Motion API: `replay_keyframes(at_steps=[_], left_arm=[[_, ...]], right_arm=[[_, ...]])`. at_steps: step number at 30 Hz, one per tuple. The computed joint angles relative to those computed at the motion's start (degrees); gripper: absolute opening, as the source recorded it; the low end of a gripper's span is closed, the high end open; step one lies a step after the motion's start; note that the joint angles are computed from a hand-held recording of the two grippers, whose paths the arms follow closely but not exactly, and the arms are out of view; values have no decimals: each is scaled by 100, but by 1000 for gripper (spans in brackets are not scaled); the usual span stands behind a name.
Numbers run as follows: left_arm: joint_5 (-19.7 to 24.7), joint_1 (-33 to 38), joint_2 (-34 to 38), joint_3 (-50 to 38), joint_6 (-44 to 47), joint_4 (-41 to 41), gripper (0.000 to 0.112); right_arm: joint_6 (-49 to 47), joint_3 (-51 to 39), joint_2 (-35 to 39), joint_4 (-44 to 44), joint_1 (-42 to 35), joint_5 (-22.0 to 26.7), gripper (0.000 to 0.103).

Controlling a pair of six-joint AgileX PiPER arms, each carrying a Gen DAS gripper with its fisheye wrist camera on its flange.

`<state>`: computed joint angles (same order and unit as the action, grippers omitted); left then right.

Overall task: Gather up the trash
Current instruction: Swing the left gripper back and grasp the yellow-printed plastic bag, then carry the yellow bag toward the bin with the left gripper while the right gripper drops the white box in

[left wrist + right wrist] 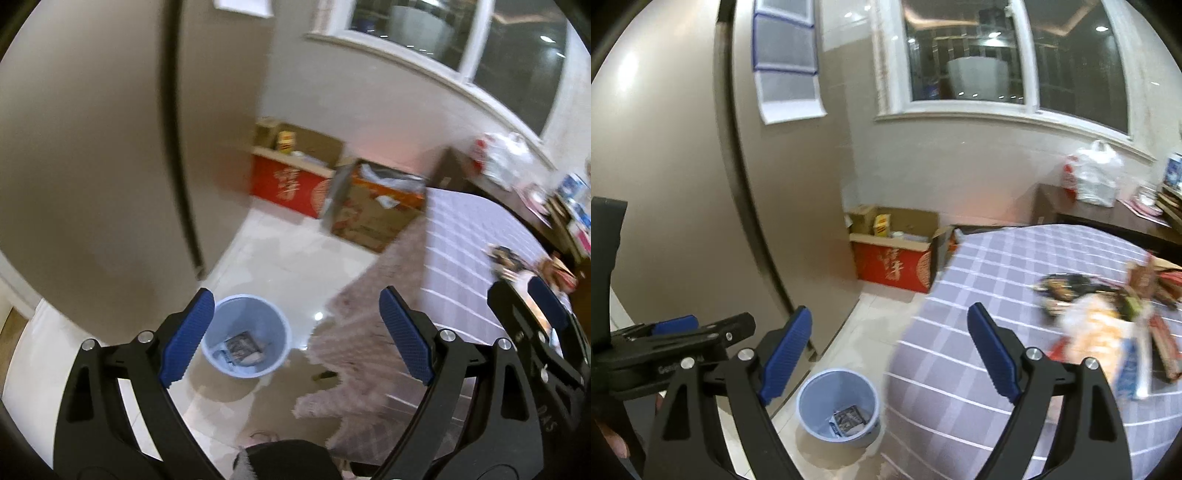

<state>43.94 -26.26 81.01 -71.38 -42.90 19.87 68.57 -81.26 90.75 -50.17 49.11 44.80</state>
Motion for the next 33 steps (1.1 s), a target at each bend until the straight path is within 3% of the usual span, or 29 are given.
replay_keyframes(at_steps=[7,11,15,21,23,25,26,28,31,33], left_arm=[[253,-1548,559,-855,-503,351,89],[498,-2250,1373,-1809,-407,249,89],[830,-2602,2161,-2720,-346,218,89],[1022,-2777,2770,-3363,-144,128,88],[943,-2719,2893,-3458,83,-44,79],[842,-2602,2982,-3505,446,-419,47],[774,-2518,3026,-3521,725,-734,36],[784,-2520,2991,-3467,712,-675,30],[395,-2581,2451,-2830,294,-166,28],[361,-2600,2231,-2615,-17,193,27]], right_arm=[[600,1388,-1721,-446,-260,842,85],[413,2073,-2537,-24,-969,779,85],[-290,2666,-3122,876,-2146,185,85],[-1874,3063,-3403,2471,-3537,-693,85],[-2268,3085,-3369,2877,-3777,-863,85],[-2817,3108,-3291,3477,-4054,-1042,85],[-2840,3091,-3269,3533,-4027,-1039,85],[-2769,3028,-3168,3523,-3918,-1043,85],[-2392,2947,-3104,3121,-3616,-942,85],[-2291,2845,-2983,2996,-3417,-923,84]])
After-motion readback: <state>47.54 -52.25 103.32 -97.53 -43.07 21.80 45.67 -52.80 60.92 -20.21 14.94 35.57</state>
